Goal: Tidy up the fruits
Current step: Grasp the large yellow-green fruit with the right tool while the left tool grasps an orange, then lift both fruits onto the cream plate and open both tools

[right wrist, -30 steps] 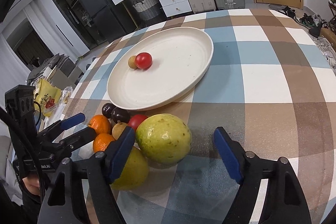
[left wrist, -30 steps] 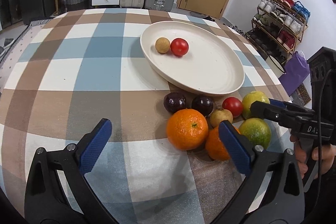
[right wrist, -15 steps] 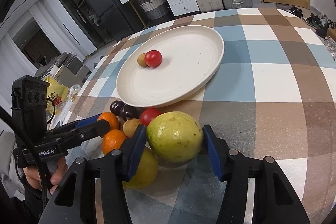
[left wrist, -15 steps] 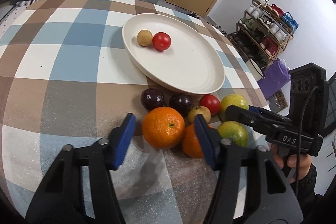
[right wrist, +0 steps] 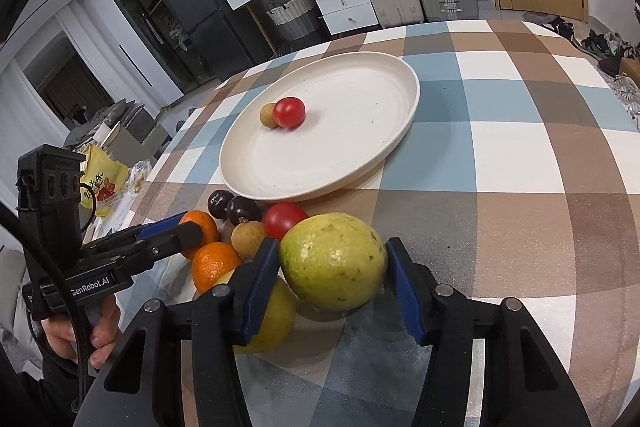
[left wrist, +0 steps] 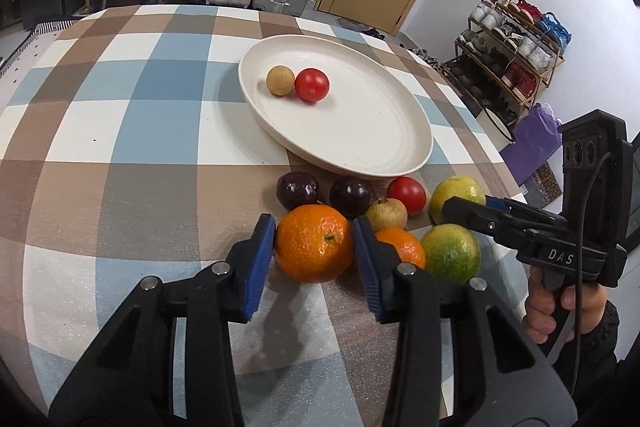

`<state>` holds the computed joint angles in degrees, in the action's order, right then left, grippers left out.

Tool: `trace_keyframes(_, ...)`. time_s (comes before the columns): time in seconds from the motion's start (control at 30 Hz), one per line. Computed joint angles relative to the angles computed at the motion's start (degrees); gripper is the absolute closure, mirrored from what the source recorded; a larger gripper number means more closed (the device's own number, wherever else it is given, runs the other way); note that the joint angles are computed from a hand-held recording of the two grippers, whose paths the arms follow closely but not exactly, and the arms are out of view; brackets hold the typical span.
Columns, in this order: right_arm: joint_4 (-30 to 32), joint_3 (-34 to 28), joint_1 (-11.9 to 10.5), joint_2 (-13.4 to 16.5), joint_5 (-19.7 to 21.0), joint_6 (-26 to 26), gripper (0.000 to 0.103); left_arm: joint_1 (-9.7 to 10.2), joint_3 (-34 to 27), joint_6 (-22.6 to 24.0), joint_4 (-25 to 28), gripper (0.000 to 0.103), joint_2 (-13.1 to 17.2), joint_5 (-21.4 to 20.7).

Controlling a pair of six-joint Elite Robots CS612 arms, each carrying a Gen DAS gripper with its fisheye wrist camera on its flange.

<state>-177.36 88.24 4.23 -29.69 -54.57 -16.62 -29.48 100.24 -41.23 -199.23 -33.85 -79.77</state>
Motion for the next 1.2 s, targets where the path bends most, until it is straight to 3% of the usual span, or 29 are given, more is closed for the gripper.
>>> trace_keyframes(0.73, -7.51, 1.23, -0.88, -1.24, 2.47, 1.37, 0.048, -0.97, 2.01, 3.16, -4.54, 0.066, -2.09, 6.34)
trace_keyframes(1.2, -7.17, -1.42, -0.48, -1.21, 2.54, 1.91, 0.048, -0.17, -1.13, 6.12, -1.92, 0.066, -1.94, 8.30)
